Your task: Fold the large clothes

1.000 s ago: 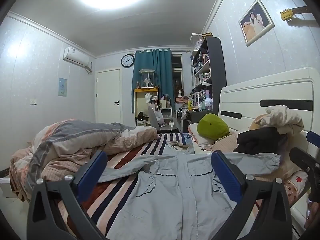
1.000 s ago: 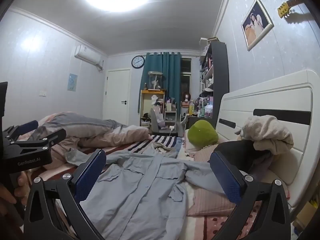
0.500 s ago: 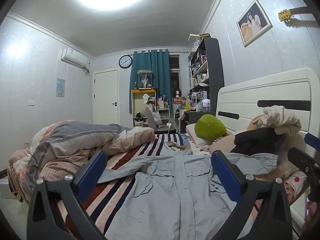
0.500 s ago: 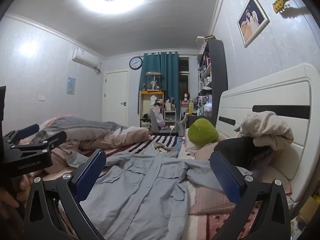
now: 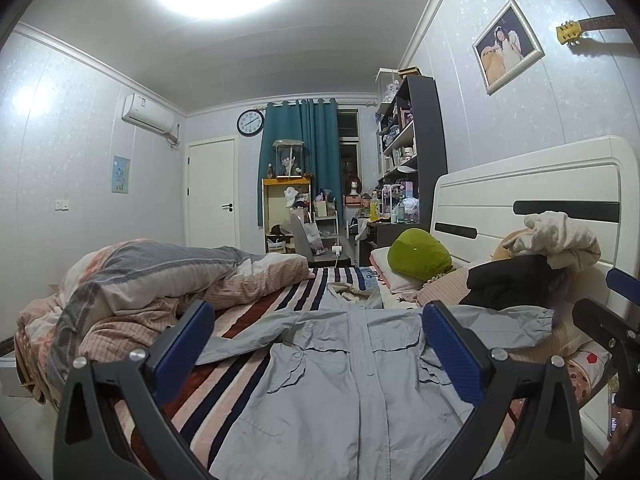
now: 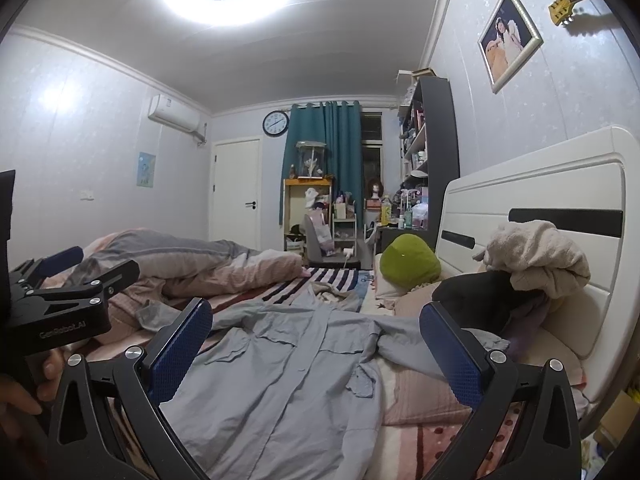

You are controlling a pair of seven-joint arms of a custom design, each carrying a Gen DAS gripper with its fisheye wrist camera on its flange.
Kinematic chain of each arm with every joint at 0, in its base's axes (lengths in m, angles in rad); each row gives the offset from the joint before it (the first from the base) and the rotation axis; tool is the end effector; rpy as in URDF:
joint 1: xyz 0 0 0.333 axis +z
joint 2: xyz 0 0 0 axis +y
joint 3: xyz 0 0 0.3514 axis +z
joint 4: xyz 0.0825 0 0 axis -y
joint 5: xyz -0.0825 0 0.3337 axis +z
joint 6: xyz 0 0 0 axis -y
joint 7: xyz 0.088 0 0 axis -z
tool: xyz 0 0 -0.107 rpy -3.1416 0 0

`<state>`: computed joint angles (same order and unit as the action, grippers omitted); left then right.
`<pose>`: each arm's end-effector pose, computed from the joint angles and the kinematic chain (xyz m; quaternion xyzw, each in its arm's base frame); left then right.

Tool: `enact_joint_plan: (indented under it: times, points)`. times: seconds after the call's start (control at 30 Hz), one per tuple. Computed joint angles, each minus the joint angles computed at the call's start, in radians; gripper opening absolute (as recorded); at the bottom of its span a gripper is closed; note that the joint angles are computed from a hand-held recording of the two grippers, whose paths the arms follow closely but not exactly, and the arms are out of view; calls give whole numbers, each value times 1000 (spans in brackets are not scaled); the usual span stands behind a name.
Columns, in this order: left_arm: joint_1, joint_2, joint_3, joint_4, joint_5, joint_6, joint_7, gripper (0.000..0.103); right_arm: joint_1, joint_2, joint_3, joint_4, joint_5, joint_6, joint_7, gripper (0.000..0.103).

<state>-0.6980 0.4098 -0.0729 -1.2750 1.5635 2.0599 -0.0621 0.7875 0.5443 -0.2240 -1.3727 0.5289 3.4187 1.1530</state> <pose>0.5362 -0.4282 0.6505 -0.5924 0.4376 -0.3905 0.5523 0.5916 0.3725 0.6335 -0.6272 0.3808 -0.3717 0.5687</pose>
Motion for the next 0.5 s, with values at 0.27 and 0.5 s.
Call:
enact_joint_plan:
  times: [0.27, 0.5]
  points:
    - [7, -2, -3, -4, -11, 3, 5, 102, 0, -8, 9, -15, 1, 7, -2, 103]
    - [17, -5, -1, -9, -19, 13, -4, 102, 53, -2, -41, -18, 26, -6, 1, 103]
